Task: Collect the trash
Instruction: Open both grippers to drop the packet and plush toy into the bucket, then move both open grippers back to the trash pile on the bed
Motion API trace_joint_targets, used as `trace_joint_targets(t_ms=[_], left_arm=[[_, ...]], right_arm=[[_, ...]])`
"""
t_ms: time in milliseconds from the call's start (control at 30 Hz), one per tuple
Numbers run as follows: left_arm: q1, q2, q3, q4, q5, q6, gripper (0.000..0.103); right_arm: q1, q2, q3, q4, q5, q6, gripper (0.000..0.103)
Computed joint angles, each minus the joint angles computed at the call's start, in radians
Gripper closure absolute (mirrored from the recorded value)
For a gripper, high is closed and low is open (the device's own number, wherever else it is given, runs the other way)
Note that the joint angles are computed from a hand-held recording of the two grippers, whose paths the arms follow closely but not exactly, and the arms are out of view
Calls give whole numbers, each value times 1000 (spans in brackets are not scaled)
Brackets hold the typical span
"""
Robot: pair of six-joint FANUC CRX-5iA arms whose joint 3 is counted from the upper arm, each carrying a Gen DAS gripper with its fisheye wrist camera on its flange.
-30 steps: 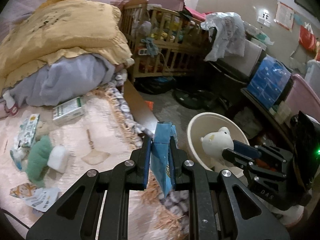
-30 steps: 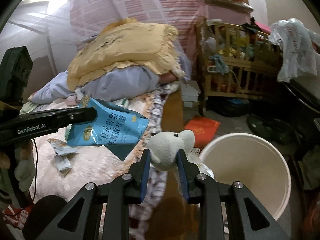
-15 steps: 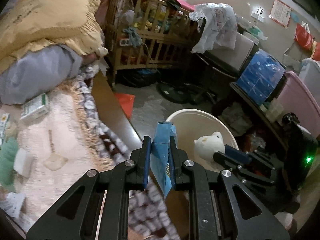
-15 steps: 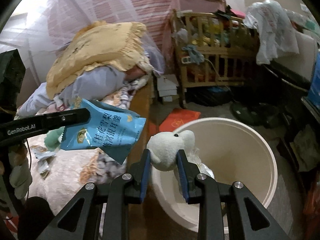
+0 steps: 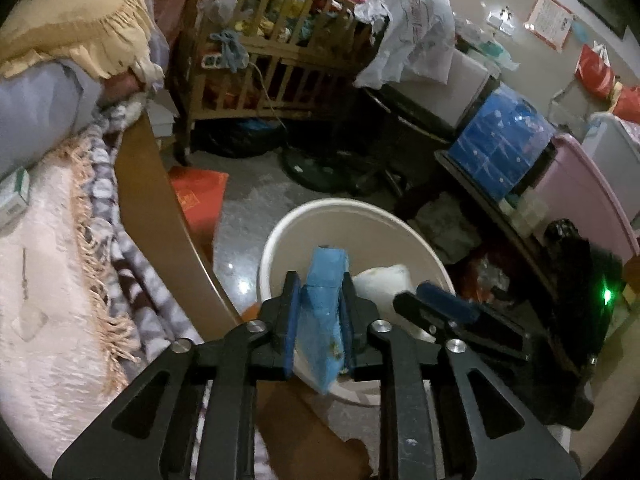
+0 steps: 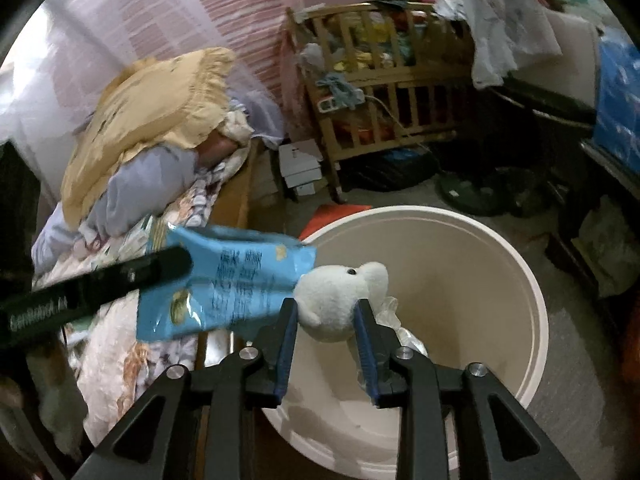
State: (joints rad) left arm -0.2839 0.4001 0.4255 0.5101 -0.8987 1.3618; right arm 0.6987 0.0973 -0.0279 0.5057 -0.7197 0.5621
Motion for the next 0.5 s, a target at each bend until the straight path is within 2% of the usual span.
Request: trace_joint_targets(t_ms=[33, 100, 200, 500], left_arm=[[-2, 2, 5, -12, -9, 1, 66], [-1, -8, -10, -21, -2, -5, 58], [8, -25, -33, -28, -3, -11, 58], [43, -122, -105, -146, 13, 24, 58]], right_arm=[[0, 2, -1, 5, -3, -13, 59], [-1, 3, 3, -7, -3, -6, 59], [5, 11, 15, -14, -11, 11, 59], [26, 30, 38, -43, -17, 44, 59]])
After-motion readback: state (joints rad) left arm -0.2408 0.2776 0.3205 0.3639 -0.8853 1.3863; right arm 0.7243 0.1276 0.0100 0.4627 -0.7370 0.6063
